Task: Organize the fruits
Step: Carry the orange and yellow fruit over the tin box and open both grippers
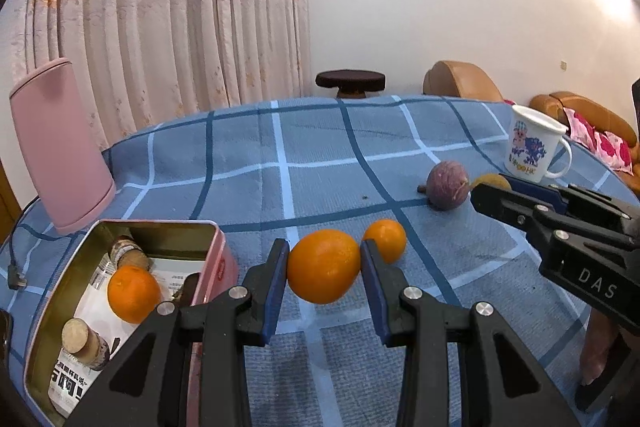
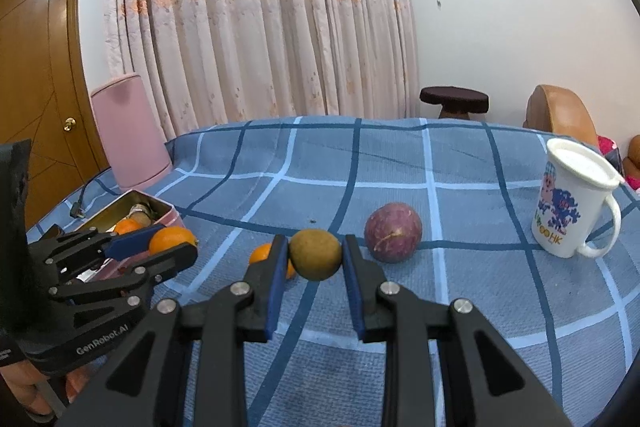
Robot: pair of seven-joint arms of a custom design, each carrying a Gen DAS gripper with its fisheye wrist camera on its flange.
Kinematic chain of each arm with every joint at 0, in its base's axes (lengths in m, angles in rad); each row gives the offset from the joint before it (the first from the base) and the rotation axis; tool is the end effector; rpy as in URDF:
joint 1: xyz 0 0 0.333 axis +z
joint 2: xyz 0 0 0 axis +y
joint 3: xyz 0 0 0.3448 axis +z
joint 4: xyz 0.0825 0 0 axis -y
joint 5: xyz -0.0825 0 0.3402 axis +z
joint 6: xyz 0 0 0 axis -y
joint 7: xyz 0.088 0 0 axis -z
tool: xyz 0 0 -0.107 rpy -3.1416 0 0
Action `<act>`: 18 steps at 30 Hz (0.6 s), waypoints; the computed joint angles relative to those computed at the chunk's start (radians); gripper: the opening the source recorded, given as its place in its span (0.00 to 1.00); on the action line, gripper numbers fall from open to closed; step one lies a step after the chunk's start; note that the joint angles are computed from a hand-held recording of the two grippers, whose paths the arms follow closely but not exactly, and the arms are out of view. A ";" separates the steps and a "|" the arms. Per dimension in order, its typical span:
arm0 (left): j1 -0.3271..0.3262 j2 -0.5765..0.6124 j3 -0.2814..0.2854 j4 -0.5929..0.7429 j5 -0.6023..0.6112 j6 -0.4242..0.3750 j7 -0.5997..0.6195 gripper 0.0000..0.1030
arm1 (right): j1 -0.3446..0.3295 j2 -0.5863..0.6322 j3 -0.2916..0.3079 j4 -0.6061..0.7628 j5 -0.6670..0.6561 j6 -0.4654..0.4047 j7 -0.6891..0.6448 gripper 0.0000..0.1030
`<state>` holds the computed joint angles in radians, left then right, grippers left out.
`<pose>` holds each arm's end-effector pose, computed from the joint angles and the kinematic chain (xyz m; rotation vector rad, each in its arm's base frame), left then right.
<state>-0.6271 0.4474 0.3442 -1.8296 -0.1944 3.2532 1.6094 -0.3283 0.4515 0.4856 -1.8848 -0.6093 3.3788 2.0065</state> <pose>0.6360 -0.2091 0.4785 -1.4368 1.8086 -0.9710 0.6363 0.1081 0.4788 -1.6558 1.3072 -0.6427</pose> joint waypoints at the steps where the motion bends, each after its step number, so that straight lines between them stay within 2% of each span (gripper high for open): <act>1: 0.000 -0.001 -0.001 -0.003 0.000 0.005 -0.001 0.37 | 0.020 -0.006 -0.024 -0.004 0.006 0.010 -0.002 0.29; 7: -0.007 -0.008 -0.003 -0.020 -0.031 0.040 0.021 0.37 | 0.096 -0.025 -0.116 -0.013 0.004 0.043 0.014 0.29; 15: 0.012 -0.023 -0.047 -0.046 -0.120 0.092 0.103 0.37 | 0.227 -0.048 -0.273 -0.031 0.007 0.105 0.034 0.29; 18: 0.012 -0.027 -0.056 -0.055 -0.156 0.113 0.139 0.37 | 0.252 -0.052 -0.305 -0.035 0.005 0.117 0.041 0.29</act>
<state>-0.6155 0.4205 0.2880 -1.8842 -0.3506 3.3658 1.7484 -0.0759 0.3993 0.1802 -1.9194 -0.6042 3.4956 2.0478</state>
